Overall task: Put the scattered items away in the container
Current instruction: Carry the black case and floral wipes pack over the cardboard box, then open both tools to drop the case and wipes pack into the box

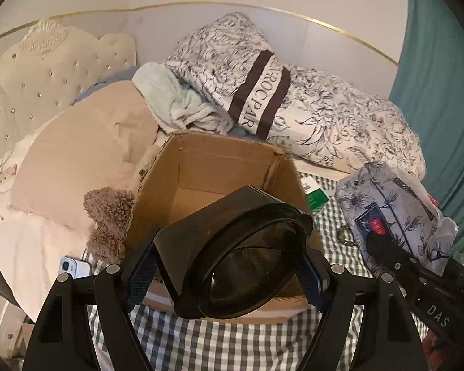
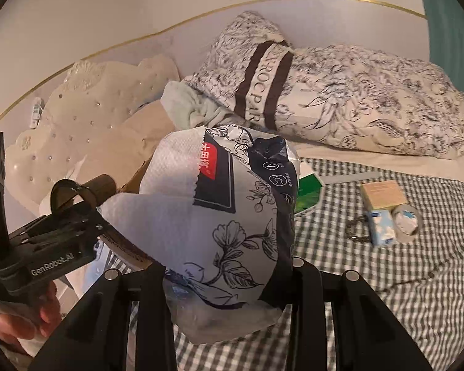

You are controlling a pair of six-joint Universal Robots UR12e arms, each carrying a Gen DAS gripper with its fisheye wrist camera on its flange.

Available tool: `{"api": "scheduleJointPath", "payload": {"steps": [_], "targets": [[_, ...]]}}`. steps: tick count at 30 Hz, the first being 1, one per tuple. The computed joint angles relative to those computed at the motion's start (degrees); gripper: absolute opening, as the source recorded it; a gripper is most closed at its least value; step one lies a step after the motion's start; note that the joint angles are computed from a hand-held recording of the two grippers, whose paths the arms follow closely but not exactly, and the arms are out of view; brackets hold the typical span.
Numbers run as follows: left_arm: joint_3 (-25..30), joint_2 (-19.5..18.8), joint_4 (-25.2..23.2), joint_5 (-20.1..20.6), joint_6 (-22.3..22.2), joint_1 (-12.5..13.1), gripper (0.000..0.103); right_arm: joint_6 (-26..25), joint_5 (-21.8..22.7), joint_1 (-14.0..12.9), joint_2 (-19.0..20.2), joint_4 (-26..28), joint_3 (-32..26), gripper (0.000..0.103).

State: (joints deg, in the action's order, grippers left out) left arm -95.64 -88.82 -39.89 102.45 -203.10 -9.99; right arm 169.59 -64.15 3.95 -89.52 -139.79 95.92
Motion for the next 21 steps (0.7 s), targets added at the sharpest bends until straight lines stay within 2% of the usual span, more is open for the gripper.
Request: {"api": "scheduleJointPath", "payload": {"steps": [11, 21], "targets": [[-0.67, -1.96, -1.16, -1.47, -1.86, 2.18, 0.081, -1.83, -1.99, 3.83, 4.41, 2.66, -2.71, 0.033], [-0.77, -3.08, -1.22, -2.19, -0.92, 2.81, 0.081, -2.08, -2.13, 4.33, 6.52, 3.31, -3.79, 0.033]]}}
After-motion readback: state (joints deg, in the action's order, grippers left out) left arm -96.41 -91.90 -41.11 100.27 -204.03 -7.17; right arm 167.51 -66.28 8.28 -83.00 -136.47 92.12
